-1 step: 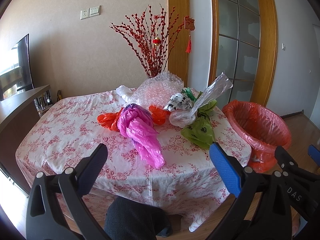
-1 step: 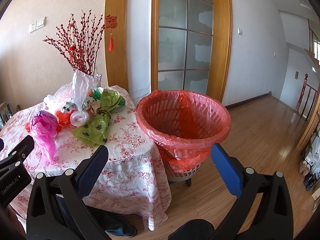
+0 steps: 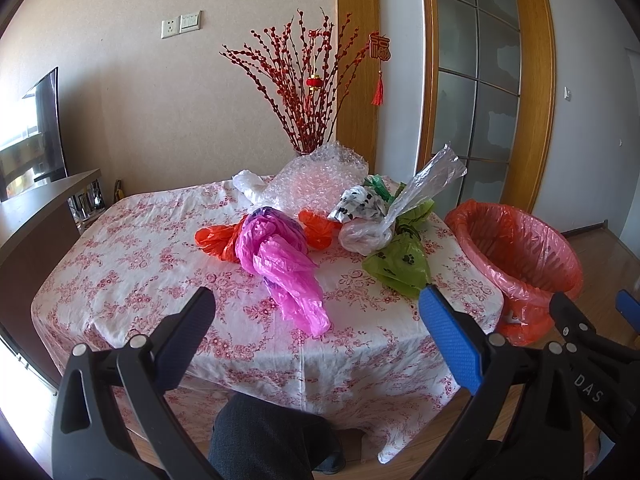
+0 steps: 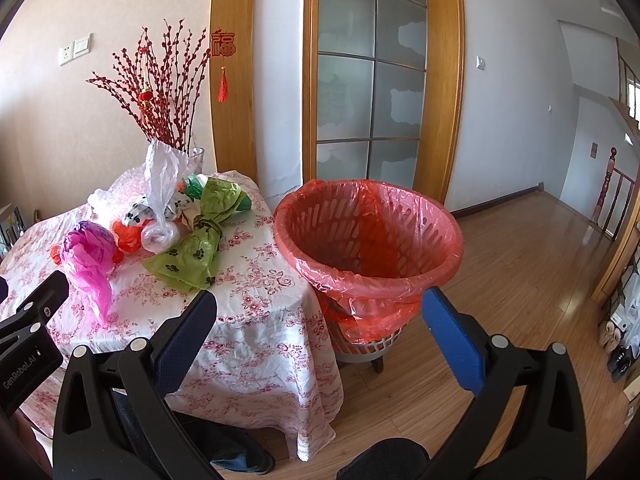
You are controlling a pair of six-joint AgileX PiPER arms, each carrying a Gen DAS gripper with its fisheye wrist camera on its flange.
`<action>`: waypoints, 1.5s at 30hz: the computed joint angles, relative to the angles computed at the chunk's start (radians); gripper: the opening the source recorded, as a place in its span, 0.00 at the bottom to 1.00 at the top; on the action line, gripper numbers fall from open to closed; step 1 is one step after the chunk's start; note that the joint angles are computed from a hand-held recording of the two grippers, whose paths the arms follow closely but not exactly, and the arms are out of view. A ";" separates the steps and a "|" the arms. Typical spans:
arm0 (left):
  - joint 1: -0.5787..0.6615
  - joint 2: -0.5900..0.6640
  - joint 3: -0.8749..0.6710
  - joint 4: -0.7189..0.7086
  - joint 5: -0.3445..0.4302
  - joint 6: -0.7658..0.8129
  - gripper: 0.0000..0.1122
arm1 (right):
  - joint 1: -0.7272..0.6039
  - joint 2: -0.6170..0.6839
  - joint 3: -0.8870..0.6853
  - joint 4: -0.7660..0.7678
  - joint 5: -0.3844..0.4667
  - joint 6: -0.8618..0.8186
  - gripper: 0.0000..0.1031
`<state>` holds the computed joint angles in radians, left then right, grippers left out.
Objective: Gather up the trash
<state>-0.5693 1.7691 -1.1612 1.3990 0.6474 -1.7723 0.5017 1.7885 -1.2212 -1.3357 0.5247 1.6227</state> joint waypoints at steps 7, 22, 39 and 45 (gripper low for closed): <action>0.049 0.004 0.008 -0.019 0.003 -0.006 0.88 | -0.031 0.019 -0.047 0.065 -0.101 -0.089 0.98; 0.245 -0.010 0.061 0.002 -0.077 -0.065 0.88 | -0.052 0.277 -0.491 0.983 -0.226 -1.008 0.79; 0.370 0.061 -0.045 -0.102 -0.290 0.110 0.72 | -0.102 0.662 -1.173 1.452 0.132 -1.365 0.04; 0.382 0.132 -0.156 -0.342 -0.350 0.369 0.65 | -0.110 0.597 -1.074 1.535 0.050 -1.457 0.03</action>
